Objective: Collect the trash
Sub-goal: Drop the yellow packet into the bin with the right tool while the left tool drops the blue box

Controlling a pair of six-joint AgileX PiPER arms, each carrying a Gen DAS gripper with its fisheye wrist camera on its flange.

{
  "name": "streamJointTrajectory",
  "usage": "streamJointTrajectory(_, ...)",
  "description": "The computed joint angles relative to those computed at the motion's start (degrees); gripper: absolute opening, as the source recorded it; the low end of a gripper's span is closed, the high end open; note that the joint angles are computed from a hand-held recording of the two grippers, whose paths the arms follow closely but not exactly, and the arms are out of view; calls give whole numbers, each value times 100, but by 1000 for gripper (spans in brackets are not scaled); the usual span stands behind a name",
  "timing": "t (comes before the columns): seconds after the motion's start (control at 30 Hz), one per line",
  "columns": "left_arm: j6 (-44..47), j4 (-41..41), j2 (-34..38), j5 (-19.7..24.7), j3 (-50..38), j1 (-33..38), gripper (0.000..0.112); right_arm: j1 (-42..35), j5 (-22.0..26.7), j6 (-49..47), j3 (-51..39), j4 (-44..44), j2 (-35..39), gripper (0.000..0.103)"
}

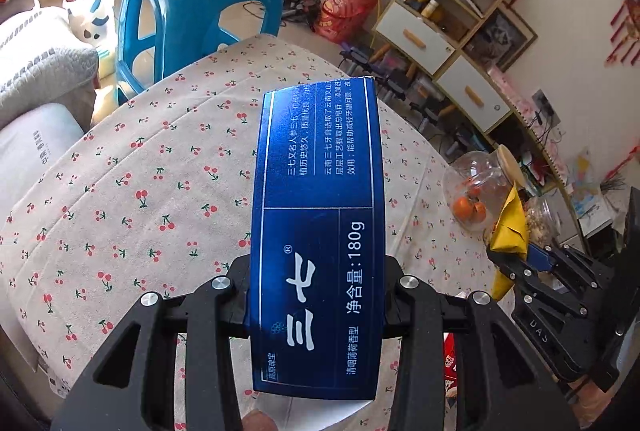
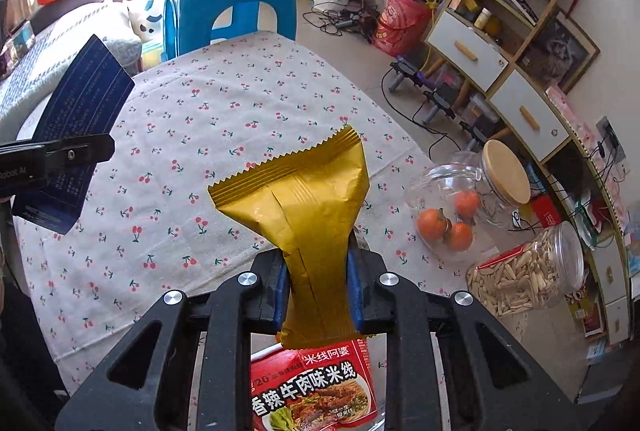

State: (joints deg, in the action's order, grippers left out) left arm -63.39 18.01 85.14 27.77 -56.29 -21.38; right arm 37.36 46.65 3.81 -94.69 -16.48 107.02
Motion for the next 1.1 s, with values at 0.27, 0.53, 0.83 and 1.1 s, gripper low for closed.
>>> streamJointTrajectory(0.27,-2978,2980,-388,1255,147,-1475,40,113,-1185,2890,2302,-1868,-1680,23)
streamJointTrajectory(0.53,-4372,3998,85,2481,-272,-2887,40,-92,-1455,6022,4110,-4190,-2949,24)
streamJointTrajectory(0.83,-4455,3792,1299,2891,-1649,-3831,40,-1055,-1420,6738,5260,-5064,-4228,25)
streamJointTrajectory(1.1,-3647,3549,2415,3339,-3286,-4384,40,-3525,-2641,6187,6008,-4818,-4694,25)
